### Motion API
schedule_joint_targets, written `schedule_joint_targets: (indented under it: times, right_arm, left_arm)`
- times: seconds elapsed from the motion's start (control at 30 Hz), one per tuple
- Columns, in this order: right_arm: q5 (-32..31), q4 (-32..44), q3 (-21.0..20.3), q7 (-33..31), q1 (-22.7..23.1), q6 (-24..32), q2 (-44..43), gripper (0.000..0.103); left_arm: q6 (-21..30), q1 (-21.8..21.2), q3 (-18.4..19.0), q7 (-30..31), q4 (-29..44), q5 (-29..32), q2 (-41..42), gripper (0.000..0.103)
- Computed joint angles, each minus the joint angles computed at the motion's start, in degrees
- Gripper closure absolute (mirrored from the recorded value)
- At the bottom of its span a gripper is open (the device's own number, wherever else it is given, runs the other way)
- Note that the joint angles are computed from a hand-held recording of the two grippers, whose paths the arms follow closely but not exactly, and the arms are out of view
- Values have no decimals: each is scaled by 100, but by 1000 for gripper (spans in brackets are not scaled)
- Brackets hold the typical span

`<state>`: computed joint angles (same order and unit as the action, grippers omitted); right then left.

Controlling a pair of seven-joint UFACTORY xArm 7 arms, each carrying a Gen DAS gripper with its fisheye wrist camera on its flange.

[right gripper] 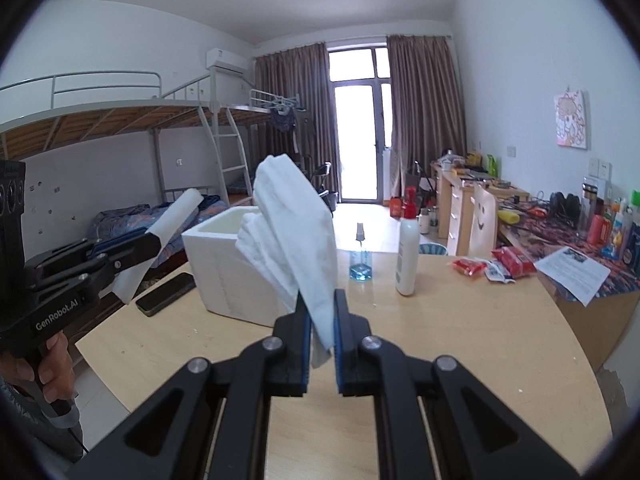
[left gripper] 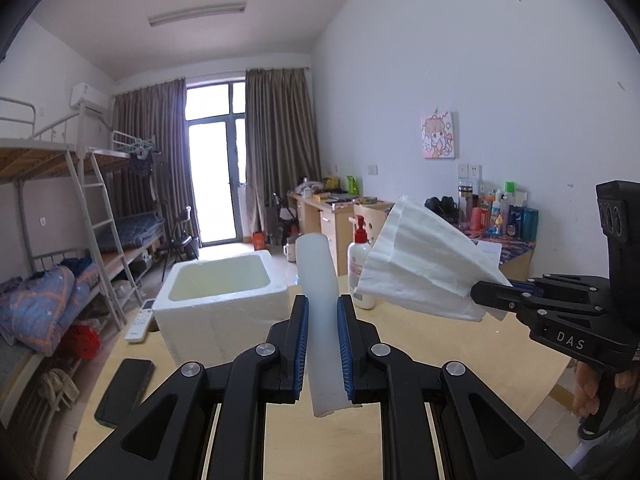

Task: Organize soft objects
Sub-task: 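Carry the foam stick and white tissue over the white foam box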

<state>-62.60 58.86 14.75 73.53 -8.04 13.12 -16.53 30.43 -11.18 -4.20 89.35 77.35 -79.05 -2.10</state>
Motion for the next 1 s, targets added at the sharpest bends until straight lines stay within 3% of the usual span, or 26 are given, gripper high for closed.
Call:
schedule_joint_targets:
  times: [0.23,0.67,1.0]
  right_arm:
    - [-151,343,-16,-42,167,-103,341,91]
    - [-137,1046,-464,-469,974,-374,1139,91]
    - [450,1343,-830,-1119,1477,-435,1549,91]
  left_arm:
    - [-46,114,96,38,12,-159,-37,87]
    - [-250,380,196,-195,112,-99,84,87]
    - [-369,493,141,-492,210,91,244,88]
